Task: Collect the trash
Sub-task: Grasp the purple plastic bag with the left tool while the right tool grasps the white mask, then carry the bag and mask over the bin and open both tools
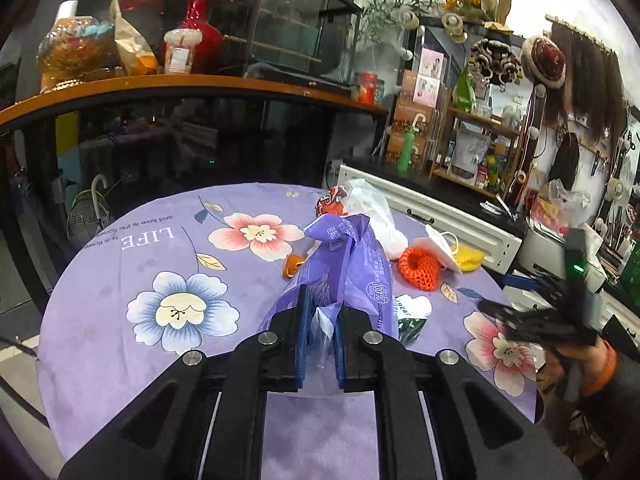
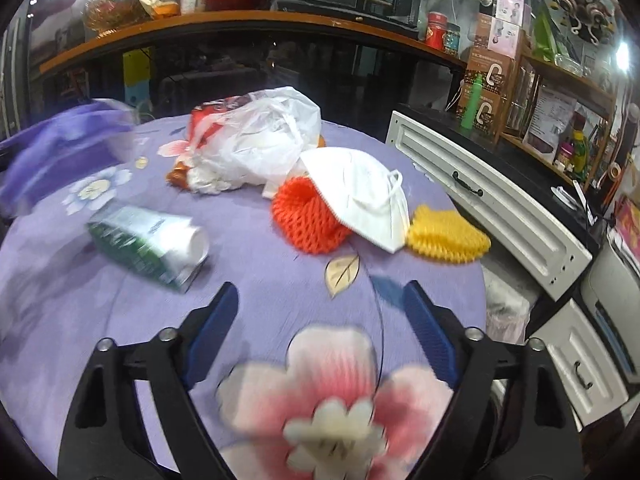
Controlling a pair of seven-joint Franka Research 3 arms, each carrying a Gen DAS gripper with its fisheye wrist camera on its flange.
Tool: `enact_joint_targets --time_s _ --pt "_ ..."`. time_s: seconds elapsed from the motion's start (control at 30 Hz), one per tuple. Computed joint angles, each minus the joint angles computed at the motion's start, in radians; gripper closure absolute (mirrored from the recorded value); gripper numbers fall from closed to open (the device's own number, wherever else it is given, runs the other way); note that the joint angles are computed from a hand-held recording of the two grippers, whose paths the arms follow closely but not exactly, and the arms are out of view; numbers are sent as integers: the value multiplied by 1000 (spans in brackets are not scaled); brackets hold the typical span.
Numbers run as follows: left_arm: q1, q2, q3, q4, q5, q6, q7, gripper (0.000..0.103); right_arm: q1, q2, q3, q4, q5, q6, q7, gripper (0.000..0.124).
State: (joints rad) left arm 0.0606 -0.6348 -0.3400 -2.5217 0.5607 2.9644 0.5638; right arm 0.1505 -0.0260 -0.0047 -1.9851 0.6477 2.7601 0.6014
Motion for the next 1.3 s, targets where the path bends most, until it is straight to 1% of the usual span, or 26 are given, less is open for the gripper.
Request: enact_joint_targets --time_s 0.1,0.17,0.23,0.27,0.33,0.37,0.43,0.47,0.5,0.57,0.6,0.63,0.73,0.77,0.8,0.83,0.87,0.9,0.93,0.97,1.03,1.1,1.2,1.3 --pt "5 -12 -6 -11 1 14 -15 92 4 59 10 50 -79 45 59 53" --pt "6 -15 -7 -17 -2 26 -21 92 14 100 15 77 -178 102 127 59" --pt "9 -13 -10 -19 -2 32 -24 92 36 137 2 95 -333 159 237 66" --pt "9 -10 -10 -19 -4 38 -24 92 51 154 -12 104 -416 182 295 67" --pt "4 -8 -5 -24 -9 49 -22 92 91 182 -57 115 -593 222 422 75" --pt "0 -5 -2 -26 -12 55 -20 92 126 196 -101 121 -707 244 513 78" --pt "-8 1 3 -29 -19 63 -11 92 185 223 -175 138 -889 271 652 92" --pt "-12 6 5 -29 -23 67 -6 92 213 235 -211 146 -968 282 716 97" --pt "-14 9 6 -31 -27 70 -4 92 242 245 -250 155 -1044 292 780 106" --pt "-19 12 5 -35 -34 76 1 92 258 246 -276 155 -1122 307 858 113" --pt "-19 14 5 -35 -37 78 2 92 248 239 -268 148 -1131 314 874 116" --pt "-16 13 0 -38 -39 80 1 92 225 231 -242 139 -1117 320 863 117" --pt "-7 7 -11 -41 -41 85 -2 92 145 190 -148 92 -1029 355 772 118" --pt "-4 6 -15 -41 -41 85 -3 92 93 170 -85 69 -939 365 686 119" --pt "-2 4 -17 -42 -42 86 -5 92 29 147 -4 44 -812 371 572 119" --pt "-1 2 -18 -42 -43 87 -5 92 -10 129 50 27 -701 372 476 119" --pt "-1 -3 -20 -43 -44 87 -6 92 -53 108 110 12 -560 367 357 119" --pt "0 -5 -22 -42 -43 86 -5 92 -87 81 159 2 -390 349 216 119" --pt "1 -6 -24 -41 -43 85 -5 92 -93 64 173 -4 -290 335 137 119" --pt "1 -11 -27 -41 -41 83 -4 92 -95 39 181 -7 -148 305 25 119" --pt "-1 -16 -30 -40 -41 81 -3 92 -73 -6 155 -23 12 256 -95 119" --pt "-14 -16 -27 -37 -43 79 2 92 -44 -56 112 -44 126 206 -176 119" --pt "-35 -12 -24 -32 -48 79 12 92 -7 -125 45 -86 205 144 -217 119" --pt "-48 -4 -31 -20 -49 78 21 92 24 -185 -17 -127 240 102 -224 119"
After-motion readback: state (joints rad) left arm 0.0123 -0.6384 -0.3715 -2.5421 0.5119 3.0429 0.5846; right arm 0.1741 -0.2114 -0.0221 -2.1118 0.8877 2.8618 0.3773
